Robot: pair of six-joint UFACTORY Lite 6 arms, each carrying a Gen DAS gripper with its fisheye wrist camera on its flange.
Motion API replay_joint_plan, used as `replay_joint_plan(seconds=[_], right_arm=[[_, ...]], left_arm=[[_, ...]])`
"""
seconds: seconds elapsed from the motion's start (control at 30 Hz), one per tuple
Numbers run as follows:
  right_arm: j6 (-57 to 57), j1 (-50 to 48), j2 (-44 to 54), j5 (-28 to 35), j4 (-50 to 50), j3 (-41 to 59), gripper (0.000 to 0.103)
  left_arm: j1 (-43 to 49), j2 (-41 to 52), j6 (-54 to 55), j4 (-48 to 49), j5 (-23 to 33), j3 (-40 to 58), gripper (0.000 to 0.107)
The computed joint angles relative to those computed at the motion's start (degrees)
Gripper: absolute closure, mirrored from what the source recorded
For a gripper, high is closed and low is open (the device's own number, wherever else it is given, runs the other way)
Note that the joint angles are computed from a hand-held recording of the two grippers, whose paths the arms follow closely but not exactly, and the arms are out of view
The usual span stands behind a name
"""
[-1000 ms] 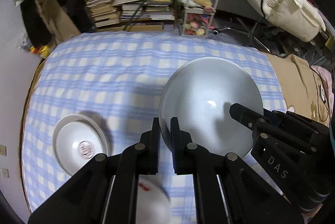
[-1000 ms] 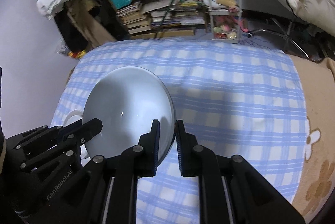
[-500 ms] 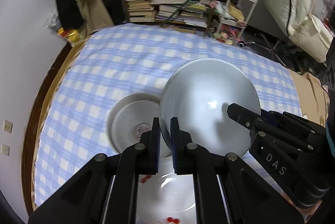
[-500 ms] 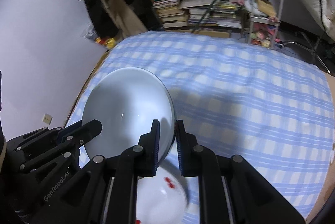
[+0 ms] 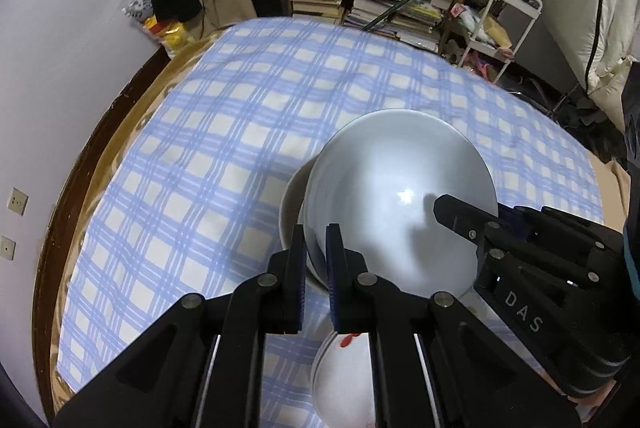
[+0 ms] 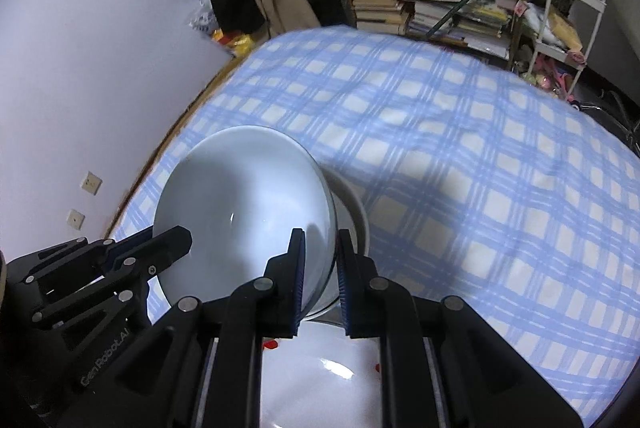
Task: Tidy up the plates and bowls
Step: 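Lower the held white bowl onto the bowl stack with both grippers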
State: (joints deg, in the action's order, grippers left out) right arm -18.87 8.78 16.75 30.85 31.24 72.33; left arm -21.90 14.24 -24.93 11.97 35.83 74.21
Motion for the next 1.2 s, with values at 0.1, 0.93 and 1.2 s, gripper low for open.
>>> replay_joint_plan(seconds=[0.1,0.93,1.2], right_arm=[[-0.8,0.8,2.3,-1.2,0.0,0.3,0.087],[-8.6,4.1,4.3,-12.2,3.6,-5.9,0.087],[-6.2,4.1,3.6,-8.2,-1.4,-4.5,0.079]], left_arm=[[-0.2,0.5,-3.0,3.6,-2.3,-2.2,0.097],[4.4,3.9,5.9,-7.2,-8.8,-5.2,0.097],[4.3,3.2,5.5,-6.9,-9.5,-6.2,0.099]])
